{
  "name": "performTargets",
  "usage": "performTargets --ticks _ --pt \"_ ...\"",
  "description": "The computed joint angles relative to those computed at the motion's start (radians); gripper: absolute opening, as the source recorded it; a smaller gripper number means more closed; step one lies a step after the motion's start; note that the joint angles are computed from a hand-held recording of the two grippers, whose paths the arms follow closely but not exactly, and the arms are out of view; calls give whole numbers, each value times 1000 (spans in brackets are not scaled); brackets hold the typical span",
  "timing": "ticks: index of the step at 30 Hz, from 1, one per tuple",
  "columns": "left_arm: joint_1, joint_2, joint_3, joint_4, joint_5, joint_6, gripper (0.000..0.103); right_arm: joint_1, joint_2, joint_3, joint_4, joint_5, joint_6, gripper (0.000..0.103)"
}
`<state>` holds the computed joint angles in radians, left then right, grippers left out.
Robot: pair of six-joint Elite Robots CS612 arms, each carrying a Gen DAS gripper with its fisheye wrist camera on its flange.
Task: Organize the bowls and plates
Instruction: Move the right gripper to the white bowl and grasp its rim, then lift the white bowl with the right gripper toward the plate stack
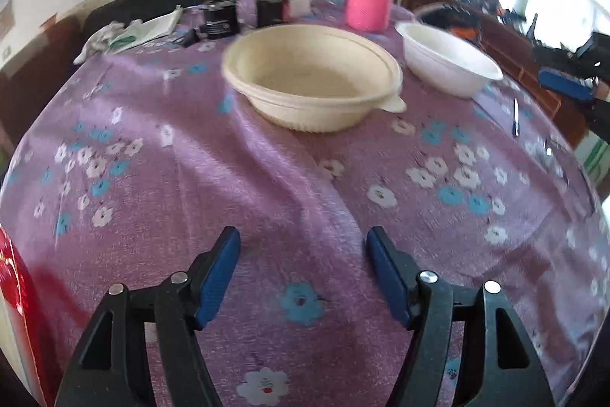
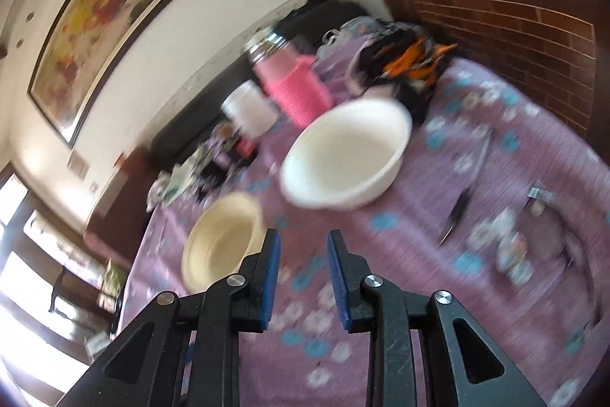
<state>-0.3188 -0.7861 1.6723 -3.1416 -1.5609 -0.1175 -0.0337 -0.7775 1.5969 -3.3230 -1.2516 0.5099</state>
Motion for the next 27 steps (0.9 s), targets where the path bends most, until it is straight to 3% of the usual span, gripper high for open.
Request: performTargets --ticks 12,21,22,24,27 --pt "-1 -1 -1 8 -8 9 69 -22 67 -165 242 -66 48 29" --pt "1 1 -3 8 -11 10 70 -27 103 -210 305 -57 67 29" --pt "2 1 -3 8 -13 9 70 -29 107 -215 311 -42 66 26" --pt "1 1 -3 7 -12 10 70 -27 110 -217 316 -52 55 9" --pt "1 2 -4 7 -14 11 70 -33 98 -182 255 -40 71 5"
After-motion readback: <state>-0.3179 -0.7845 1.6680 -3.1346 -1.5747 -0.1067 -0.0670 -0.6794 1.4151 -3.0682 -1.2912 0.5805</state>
